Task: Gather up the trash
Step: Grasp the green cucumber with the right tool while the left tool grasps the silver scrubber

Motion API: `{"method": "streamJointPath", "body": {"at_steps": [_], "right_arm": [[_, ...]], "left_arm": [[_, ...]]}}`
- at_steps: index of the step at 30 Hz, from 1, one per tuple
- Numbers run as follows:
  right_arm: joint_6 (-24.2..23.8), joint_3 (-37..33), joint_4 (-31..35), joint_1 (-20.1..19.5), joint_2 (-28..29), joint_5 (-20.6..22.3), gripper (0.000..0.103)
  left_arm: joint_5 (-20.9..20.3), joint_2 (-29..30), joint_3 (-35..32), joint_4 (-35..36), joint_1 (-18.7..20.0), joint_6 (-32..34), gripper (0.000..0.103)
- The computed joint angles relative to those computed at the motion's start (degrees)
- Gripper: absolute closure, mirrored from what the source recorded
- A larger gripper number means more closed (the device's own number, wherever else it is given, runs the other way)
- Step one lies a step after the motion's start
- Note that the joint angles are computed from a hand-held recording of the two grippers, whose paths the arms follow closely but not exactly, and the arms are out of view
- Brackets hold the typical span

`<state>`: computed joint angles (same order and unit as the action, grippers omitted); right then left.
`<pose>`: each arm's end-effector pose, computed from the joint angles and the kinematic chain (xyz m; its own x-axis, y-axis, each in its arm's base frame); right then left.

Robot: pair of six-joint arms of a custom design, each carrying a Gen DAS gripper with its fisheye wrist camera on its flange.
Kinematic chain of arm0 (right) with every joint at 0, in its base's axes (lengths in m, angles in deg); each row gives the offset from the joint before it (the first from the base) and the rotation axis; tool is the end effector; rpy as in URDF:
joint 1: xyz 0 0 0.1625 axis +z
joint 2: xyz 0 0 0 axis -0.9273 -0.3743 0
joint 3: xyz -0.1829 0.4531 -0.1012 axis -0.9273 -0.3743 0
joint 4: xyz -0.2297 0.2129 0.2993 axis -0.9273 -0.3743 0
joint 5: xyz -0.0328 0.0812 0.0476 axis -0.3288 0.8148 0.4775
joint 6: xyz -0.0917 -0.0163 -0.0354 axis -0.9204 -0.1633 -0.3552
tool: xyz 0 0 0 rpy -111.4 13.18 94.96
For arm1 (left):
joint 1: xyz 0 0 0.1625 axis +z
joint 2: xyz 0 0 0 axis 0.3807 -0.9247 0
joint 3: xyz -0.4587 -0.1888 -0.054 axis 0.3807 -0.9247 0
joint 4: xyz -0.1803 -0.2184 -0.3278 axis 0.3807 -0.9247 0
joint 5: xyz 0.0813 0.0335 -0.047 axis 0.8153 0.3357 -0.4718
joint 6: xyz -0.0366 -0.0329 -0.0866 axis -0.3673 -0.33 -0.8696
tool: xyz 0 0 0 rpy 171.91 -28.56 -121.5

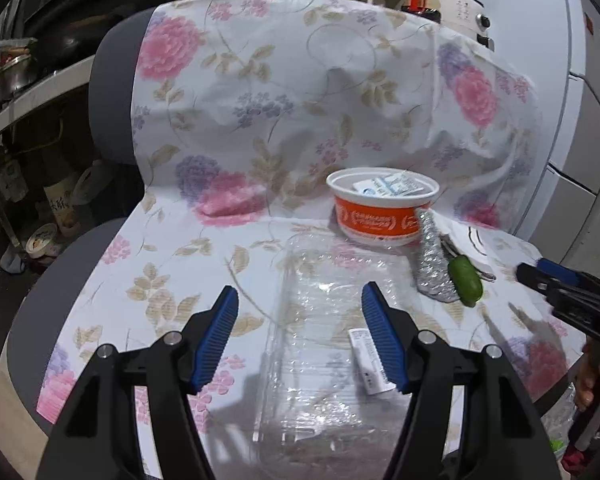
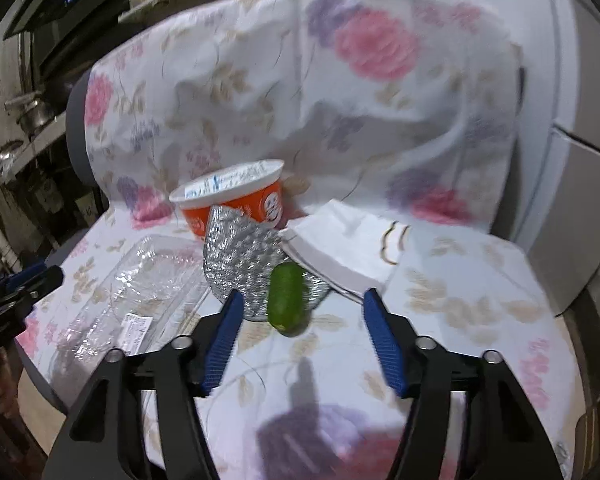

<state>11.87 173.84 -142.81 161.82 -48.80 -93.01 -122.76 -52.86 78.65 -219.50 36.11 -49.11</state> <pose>0.1288 -0.6062 0.0702 -0.7371 -0.1556 0.6577 -0.5387 0.7228 -0.4328 -0.1079 -0.5718 0.1380 -0.7584 0.0334 -0.6509 0.5176 0.6378 -0.5704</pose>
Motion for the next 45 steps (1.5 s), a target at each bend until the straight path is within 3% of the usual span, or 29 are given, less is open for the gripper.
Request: {"method": "streamJointPath", "body": {"at_steps": [4,10,16,25,32,35,45], "right_arm": [[0.9,-3.7,5.5,-0.4,2.2,-1.3,0.069],[2.2,-8.6,11.4,-0.6,4.5,-3.4,0.068],[2.5,-11.0,12.8,-0.6,6.1,-5.9,0.07],[0.6,-1.2,3.7,-0.8,-0.2,0.5,0.072],[-0.6,5.8,-4.6,-1.5,-5.0,4.4,0.072],[-1.3,7.3,-7.8,-1.8,-6.0,5.2,0.072],[0.2,8.9,-8.3,-3.9,-8.5,9.2,0.072]], "left_arm": [[-0.8,0.1,-0.2,2.1,1.0,-1.2,0.041],[-1.3,0.3,-0.5,3.0,1.4,-1.9,0.041],[-1.6,0.3,-0.4,3.5,0.6,-2.1,0.041],[-4.7,1.5,-3.0,8.0,-1.3,-1.9,0.04],[-8.1,5.3,-9.2,13.2,-1.7,-0.9,0.041],[-8.3,7.2,-12.0,16.1,-1.5,-0.9,0.046],[-6.3,11.5,-20.5,28.2,-0.4,-5.3,0.048]]}}
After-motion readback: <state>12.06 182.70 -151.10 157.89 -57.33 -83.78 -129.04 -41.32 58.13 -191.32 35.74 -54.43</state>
